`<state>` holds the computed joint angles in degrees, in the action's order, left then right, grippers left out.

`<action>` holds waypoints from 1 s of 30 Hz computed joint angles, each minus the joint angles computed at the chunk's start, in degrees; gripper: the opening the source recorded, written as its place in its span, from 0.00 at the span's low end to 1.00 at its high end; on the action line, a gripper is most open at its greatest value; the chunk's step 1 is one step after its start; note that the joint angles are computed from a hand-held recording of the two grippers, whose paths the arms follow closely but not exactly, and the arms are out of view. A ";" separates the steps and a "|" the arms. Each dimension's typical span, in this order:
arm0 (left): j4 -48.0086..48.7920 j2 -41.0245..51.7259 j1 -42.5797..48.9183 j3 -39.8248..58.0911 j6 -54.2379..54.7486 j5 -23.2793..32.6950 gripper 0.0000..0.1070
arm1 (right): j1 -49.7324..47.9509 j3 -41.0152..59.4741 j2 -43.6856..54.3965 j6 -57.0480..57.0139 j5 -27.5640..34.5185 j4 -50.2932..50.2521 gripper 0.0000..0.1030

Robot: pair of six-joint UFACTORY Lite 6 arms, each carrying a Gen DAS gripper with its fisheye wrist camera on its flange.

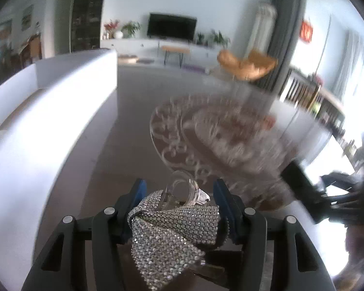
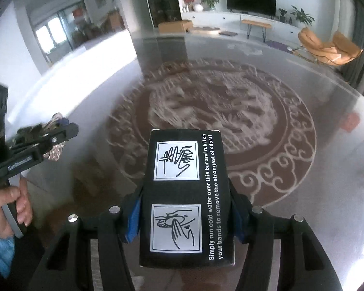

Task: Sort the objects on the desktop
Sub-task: 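Carry the clip and soap box into the box and open both tools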

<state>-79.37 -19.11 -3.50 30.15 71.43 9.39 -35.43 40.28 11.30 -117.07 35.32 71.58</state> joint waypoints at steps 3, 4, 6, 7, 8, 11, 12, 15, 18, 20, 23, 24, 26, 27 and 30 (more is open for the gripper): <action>16.42 -9.16 11.79 2.56 -15.50 12.58 0.53 | 5.01 0.73 -7.21 10.05 4.26 -3.65 0.57; 18.92 -11.23 17.79 4.86 -16.92 17.42 0.53 | 7.32 0.99 -8.96 12.60 4.94 -3.85 0.57; 19.83 -10.57 29.13 10.92 -15.33 25.20 0.53 | 16.16 3.00 -12.68 19.63 5.73 -3.25 0.57; 19.59 -8.76 33.46 13.84 -13.71 28.25 0.53 | 21.15 3.80 -13.91 22.96 3.99 -2.59 0.57; 19.98 -5.87 38.48 17.79 -12.56 30.88 0.53 | 27.15 5.51 -14.36 25.24 4.13 -1.02 0.57; 25.12 7.20 48.55 30.53 -12.93 32.89 0.53 | 43.14 12.86 -10.97 32.52 -0.08 3.24 0.57; 27.99 12.56 50.98 34.74 -14.59 32.57 0.53 | 48.79 16.40 -8.15 34.39 -2.20 4.73 0.57; 36.10 23.46 54.39 42.30 -20.15 31.68 0.53 | 63.18 31.11 4.88 43.58 -7.41 1.62 0.57; 46.51 31.49 55.44 46.66 -28.16 29.30 0.55 | 72.59 49.10 21.49 60.13 -11.31 -10.68 0.58; 49.82 33.30 55.79 47.06 -31.05 28.15 0.57 | 76.29 61.09 32.61 72.12 -10.95 -19.85 0.59; 48.11 32.85 57.01 45.08 -29.38 26.88 0.75 | 78.53 76.34 44.33 88.20 -6.86 -33.80 0.71; 47.78 32.13 57.09 44.26 -28.95 26.15 0.77 | 78.69 77.37 44.88 89.90 -6.12 -35.59 0.72; 44.55 28.35 57.25 40.68 -25.62 24.02 0.78 | 78.23 72.23 40.67 87.21 -7.48 -33.86 0.79; 43.46 27.10 56.71 39.69 -25.26 22.94 0.78 | 78.19 66.24 36.54 83.40 -10.13 -30.59 0.87; 52.17 19.78 52.36 35.41 -37.74 18.78 0.96 | 76.83 52.03 25.35 73.94 -17.35 -23.30 0.94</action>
